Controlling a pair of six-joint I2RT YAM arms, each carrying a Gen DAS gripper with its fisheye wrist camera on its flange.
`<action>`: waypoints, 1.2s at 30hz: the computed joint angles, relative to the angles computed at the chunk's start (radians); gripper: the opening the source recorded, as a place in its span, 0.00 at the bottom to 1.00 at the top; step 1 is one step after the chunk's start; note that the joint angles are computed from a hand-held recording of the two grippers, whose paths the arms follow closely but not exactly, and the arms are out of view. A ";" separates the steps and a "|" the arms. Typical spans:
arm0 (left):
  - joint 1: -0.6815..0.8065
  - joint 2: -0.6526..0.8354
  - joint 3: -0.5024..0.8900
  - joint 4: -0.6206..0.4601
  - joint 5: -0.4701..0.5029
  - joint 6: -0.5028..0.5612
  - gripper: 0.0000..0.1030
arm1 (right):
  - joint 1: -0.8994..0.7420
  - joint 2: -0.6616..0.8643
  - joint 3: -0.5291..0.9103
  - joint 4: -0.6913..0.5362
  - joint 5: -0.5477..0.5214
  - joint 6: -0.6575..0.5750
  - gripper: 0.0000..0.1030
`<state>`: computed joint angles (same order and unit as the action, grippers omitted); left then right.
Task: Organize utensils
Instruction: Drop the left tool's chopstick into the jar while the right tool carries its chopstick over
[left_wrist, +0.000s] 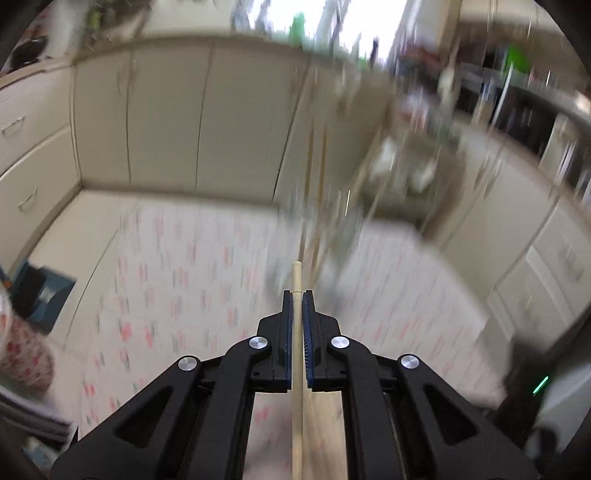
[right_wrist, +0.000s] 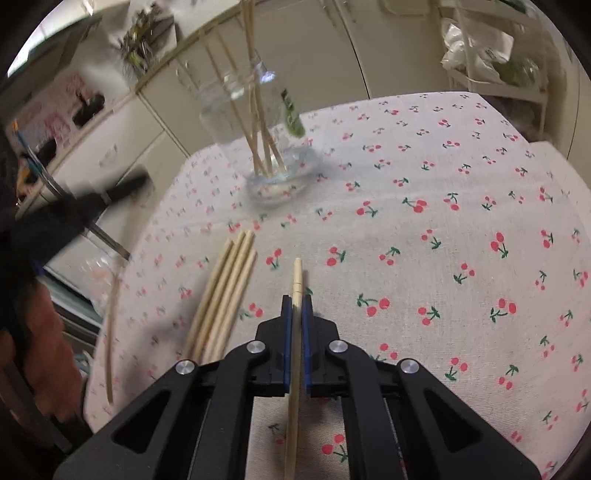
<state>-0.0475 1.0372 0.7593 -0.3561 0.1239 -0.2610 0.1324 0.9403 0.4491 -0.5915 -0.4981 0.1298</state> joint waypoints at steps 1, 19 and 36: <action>0.025 -0.016 0.009 0.045 0.031 -0.021 0.05 | -0.008 -0.014 -0.003 0.006 -0.008 0.007 0.06; -0.017 0.310 0.257 0.571 -0.246 -0.237 0.05 | -0.153 -0.063 -0.041 0.081 -0.126 0.066 0.06; -0.094 0.503 0.193 0.853 -0.399 -0.157 0.05 | -0.195 -0.047 -0.044 0.086 -0.156 0.064 0.06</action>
